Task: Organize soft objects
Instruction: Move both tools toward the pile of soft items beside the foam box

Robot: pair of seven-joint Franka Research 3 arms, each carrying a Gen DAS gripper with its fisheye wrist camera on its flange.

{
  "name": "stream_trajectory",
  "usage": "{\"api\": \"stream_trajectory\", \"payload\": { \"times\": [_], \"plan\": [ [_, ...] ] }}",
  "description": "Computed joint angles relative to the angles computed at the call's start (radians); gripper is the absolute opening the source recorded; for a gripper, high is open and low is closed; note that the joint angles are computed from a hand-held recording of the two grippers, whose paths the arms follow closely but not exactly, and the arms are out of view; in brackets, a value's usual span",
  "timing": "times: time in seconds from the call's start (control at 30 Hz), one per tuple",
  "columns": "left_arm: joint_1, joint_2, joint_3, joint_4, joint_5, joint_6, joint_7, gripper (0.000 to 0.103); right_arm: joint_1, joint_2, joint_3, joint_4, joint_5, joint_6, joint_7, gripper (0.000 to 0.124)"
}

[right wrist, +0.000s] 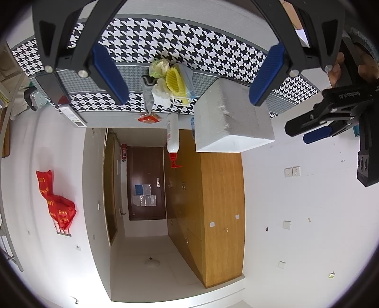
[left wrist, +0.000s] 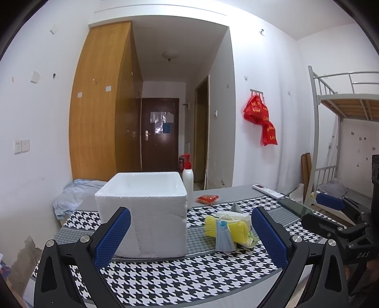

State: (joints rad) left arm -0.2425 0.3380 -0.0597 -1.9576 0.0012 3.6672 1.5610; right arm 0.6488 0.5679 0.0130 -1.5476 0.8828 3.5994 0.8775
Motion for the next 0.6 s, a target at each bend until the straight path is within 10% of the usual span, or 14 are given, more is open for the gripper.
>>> {"api": "stream_trajectory", "payload": {
  "times": [0.5,0.6],
  "plan": [
    [0.028,0.052,-0.016,0.077,0.08,-0.064,-0.07,0.102,0.039,0.028,-0.067,0.059,0.085,-0.055,-0.05,0.103],
    [0.042,0.074,-0.026,0.11,0.124,-0.094,-0.105,0.102,0.124,0.059,-0.186,0.108,0.208,-0.091,-0.123,0.103]
  ]
}}
